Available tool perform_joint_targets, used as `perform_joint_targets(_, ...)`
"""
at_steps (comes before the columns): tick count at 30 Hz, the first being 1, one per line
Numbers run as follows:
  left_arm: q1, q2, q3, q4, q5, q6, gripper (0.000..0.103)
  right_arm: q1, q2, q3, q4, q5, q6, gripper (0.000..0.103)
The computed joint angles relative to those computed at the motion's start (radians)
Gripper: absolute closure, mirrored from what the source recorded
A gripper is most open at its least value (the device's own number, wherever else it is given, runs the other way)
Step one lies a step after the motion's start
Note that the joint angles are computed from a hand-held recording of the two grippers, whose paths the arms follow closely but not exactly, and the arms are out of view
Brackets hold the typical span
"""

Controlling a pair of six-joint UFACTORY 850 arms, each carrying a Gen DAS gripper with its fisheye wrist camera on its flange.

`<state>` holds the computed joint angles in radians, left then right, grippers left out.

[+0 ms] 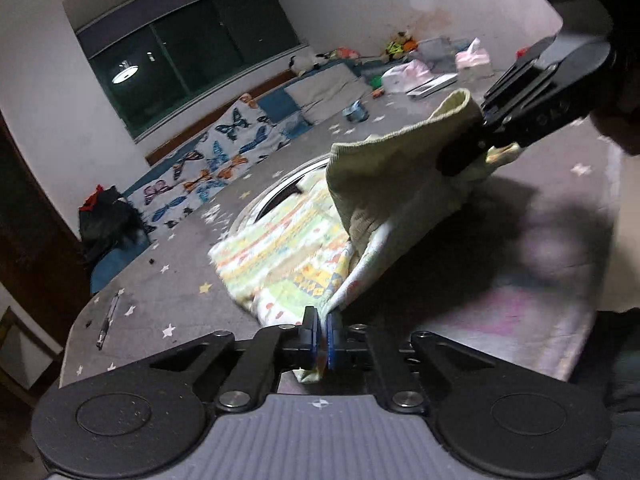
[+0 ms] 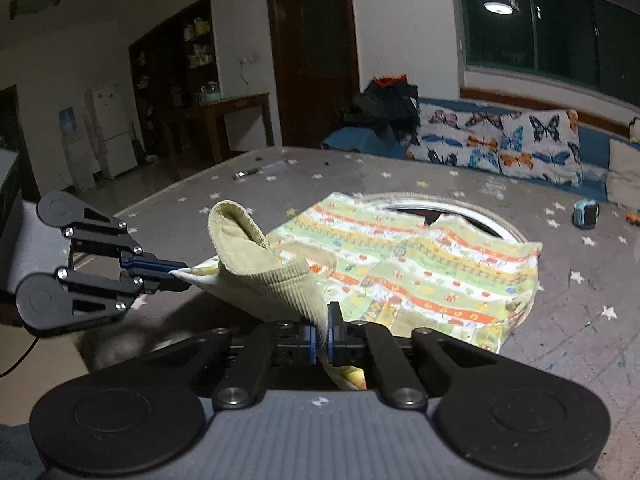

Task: Fold clothes
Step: 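Fold the hem over toward the collar and open both grippers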

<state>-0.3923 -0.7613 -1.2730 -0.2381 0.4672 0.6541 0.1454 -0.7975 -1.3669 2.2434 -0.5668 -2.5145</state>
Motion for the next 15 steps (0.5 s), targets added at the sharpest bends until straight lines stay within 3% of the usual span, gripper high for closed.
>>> perform_joint_targets(8, 0.01, 0.186, 0.184, 0.4, -0.072, -0.365, 0.098, -0.045, 0.167, 0.197, -0.169, -0.079, 0.094, 0.099)
perform_joint_targets(11, 0.018, 0.188, 0.165, 0.455, -0.09, -0.456, 0.098, -0.048, 0.199, 0.222, -0.2, -0.072, 0.101, 0.099)
perform_joint_targets(15, 0.041, 0.138, 0.069, 0.512, -0.123, -0.567, 0.098, -0.048, 0.178, 0.159, -0.259, -0.05, 0.182, 0.099)
